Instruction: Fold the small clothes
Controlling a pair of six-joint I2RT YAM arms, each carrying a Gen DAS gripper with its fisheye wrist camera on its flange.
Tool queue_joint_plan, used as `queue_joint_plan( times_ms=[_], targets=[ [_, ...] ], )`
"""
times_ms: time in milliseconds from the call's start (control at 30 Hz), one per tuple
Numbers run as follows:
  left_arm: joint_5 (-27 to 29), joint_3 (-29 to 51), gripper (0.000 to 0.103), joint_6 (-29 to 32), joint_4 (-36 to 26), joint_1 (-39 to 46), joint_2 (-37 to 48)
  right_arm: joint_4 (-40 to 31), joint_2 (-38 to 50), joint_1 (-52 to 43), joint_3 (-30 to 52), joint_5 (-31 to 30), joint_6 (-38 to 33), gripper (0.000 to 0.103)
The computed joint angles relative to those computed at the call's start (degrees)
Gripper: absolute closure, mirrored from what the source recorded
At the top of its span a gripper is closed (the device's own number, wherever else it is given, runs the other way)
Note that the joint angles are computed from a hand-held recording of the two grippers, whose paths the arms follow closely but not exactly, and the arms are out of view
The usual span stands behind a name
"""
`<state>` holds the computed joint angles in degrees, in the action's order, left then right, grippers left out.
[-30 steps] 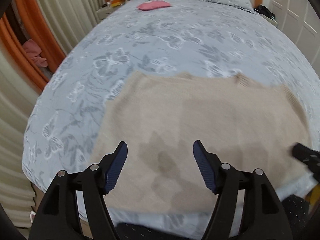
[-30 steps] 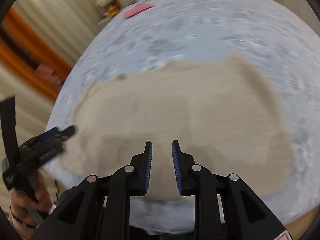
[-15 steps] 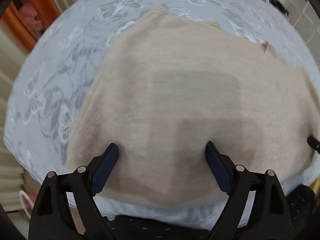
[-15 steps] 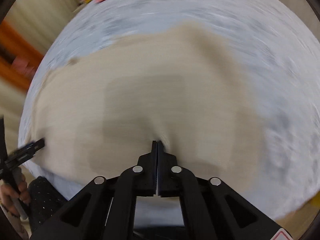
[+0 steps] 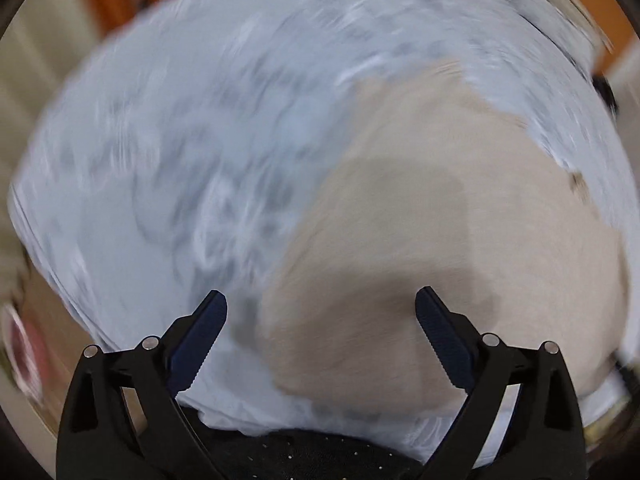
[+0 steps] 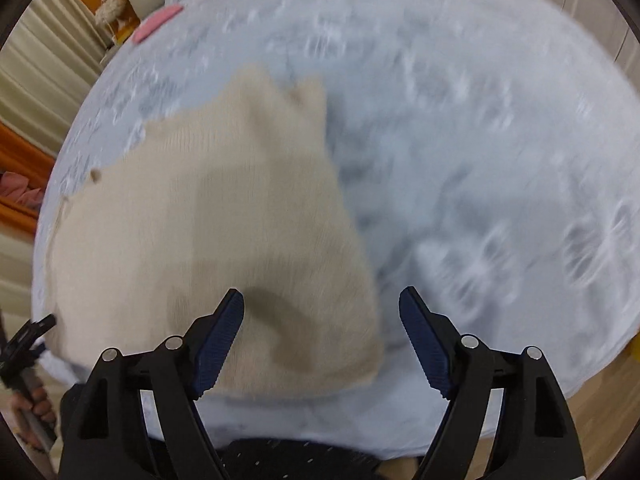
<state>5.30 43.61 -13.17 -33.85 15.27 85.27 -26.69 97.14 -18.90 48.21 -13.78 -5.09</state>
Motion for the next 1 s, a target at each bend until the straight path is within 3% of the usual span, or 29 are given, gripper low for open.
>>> queue_joint_plan(
  times_ms=[67, 100, 133, 167, 233, 267, 333, 400, 467, 533, 633, 700, 800, 833, 1000],
  targets=[
    [4.5, -1.5, 0.017, 0.4, 1.5, 3.4, 1.4, 0.7, 1.9, -0.8, -1.3, -2.9, 0.5, 0.040],
    [4.8, -1.7, 0.024, 0.2, 1.9, 3.8, 1.0, 1.4, 2.1, -0.6, -1.9, -3.7, 0.9, 0.066],
    [6.5, -1.5, 0.059, 1.0, 1.7, 4.0, -0.2, 0.8, 1.3, -0.9, -1.5, -5.1, 1.3, 0.077],
    [10.1, -0.3, 0.084, 1.6, -0.2, 4.7, -0.7, -0.7, -0.4, -1.9, -0.9, -7.2, 2.2, 0.080],
    [11.9, 2.6, 0.090, 0.6, -4.9, 5.1, -4.8, -3.7, -7.4, -3.9, 0.0, -11.8, 2.0, 0.088],
    [12.6, 4.1, 0.090, 1.5, -6.4, 5.5, -6.4, -4.8, -10.0, -4.4, 0.3, -12.4, 1.3, 0.095],
    [11.8, 6.2, 0.090, 3.0, -9.5, 6.1, -8.8, -7.9, -13.9, -5.9, 1.7, -12.9, -1.6, 0.094],
    [9.3, 5.4, 0.089, 4.2, -9.1, 5.4, -6.1, -7.4, -10.6, -6.6, 1.5, -10.2, -3.7, 0.094],
    [6.3, 2.4, 0.089, 4.8, -5.1, 4.3, -0.7, -2.2, -1.0, -5.5, -0.5, -3.8, -4.3, 0.094],
    [4.2, -1.5, 0.086, 4.0, -0.1, 2.9, 0.6, 1.7, 2.8, -6.8, -2.3, -5.3, -3.7, 0.091],
    [2.6, 0.0, 0.082, 5.3, -4.6, 2.2, -4.5, -3.9, -2.2, -8.1, -0.6, -7.7, -3.2, 0.080],
    [3.6, 1.9, 0.082, 6.6, -7.7, 1.9, -8.7, -5.3, -6.1, -6.6, 0.2, -5.1, -3.3, 0.076],
    [3.2, 6.7, 0.048, 5.6, -6.5, 0.1, -8.2, -6.8, -7.8, -5.2, 5.0, -6.3, -2.3, 0.044],
    [2.8, 8.6, 0.036, 4.5, -5.4, -1.1, -6.7, -5.8, -7.0, -4.0, 6.9, -6.9, -0.8, 0.040],
    [-3.0, 19.0, 0.026, 3.0, -1.7, -9.0, 6.5, -3.5, 5.4, 3.6, 18.7, -3.1, 3.0, 0.037]
  ],
)
